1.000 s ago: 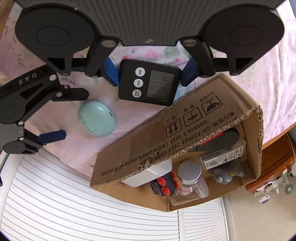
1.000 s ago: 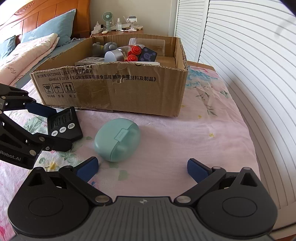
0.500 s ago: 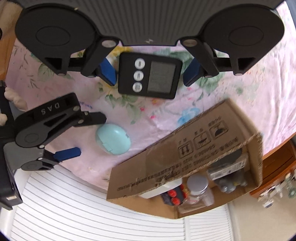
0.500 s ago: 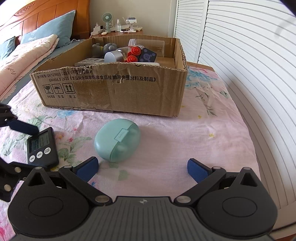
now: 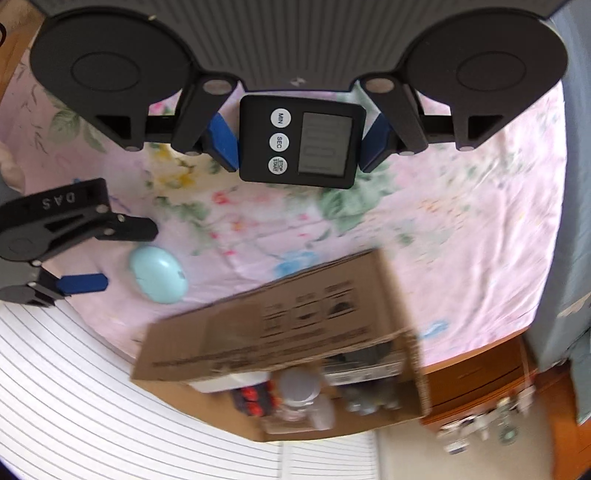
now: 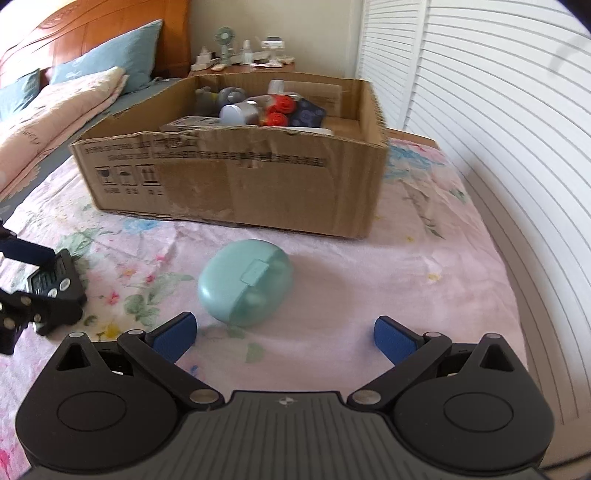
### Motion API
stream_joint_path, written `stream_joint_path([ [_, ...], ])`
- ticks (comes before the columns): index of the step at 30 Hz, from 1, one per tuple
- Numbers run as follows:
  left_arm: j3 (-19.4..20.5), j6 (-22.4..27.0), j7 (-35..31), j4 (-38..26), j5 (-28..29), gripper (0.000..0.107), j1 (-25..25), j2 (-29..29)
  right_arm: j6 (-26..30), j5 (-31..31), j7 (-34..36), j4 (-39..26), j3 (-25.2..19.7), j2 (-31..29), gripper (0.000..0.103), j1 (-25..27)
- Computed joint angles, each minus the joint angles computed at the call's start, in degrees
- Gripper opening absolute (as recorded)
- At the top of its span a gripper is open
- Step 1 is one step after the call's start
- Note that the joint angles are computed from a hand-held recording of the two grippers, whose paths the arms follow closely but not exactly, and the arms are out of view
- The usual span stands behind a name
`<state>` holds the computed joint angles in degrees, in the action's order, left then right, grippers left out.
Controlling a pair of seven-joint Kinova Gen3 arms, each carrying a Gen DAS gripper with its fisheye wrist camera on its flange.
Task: Organize rigid objects
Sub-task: 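Grasp the mint green case with the right gripper while the left gripper holds the timer, then drop the green case into the box with the right gripper while the left gripper drops the timer in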
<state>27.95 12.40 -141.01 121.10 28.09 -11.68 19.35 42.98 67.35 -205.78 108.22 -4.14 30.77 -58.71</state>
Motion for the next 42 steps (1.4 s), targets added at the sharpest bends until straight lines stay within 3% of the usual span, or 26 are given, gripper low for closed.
stream_joint_path([
  [6, -1.9, 0.0, 1.6, -0.4, -0.4, 0.07, 0.9, -0.3, -3.4, 0.4, 5.2, -3.5, 0.3, 1.6, 0.103, 1.4],
  [14, 2.3, -1.0, -1.0, 0.7, 0.7, 0.07, -3.5, 0.1, -8.2, 3.3, 6.0, -4.5, 2.7, 2.2, 0.1, 0.0],
  [19, 4.7, -1.0, -3.4, 0.8, 0.9, 0.07, -6.0, 0.7, -6.1, 3.0, 2.9, -3.9, 3.0, 1.5, 0.08, -0.4],
  [24, 6.4, -0.3, -6.2, 0.4, 1.3, 0.071, -8.0, 1.3, -1.1, -1.1, 6.8, -7.2, 2.2, 3.1, 0.073, -1.0],
  [28, 6.8, 0.7, -8.7, 0.1, 2.0, 0.071, -8.6, 1.7, -0.5, -2.3, 7.1, -7.9, 2.7, 3.4, 0.067, -1.7],
  [30, 6.1, 1.7, -9.6, -0.4, 2.4, 0.07, -8.2, 1.7, -0.3, -2.9, 7.6, -8.0, 2.8, 3.2, 0.059, -1.7],
  [42, -2.1, 8.2, -16.6, -1.9, 7.3, 0.069, -2.9, -1.0, -0.8, -7.1, 15.0, -7.0, 2.2, 0.7, 0.059, -1.3],
])
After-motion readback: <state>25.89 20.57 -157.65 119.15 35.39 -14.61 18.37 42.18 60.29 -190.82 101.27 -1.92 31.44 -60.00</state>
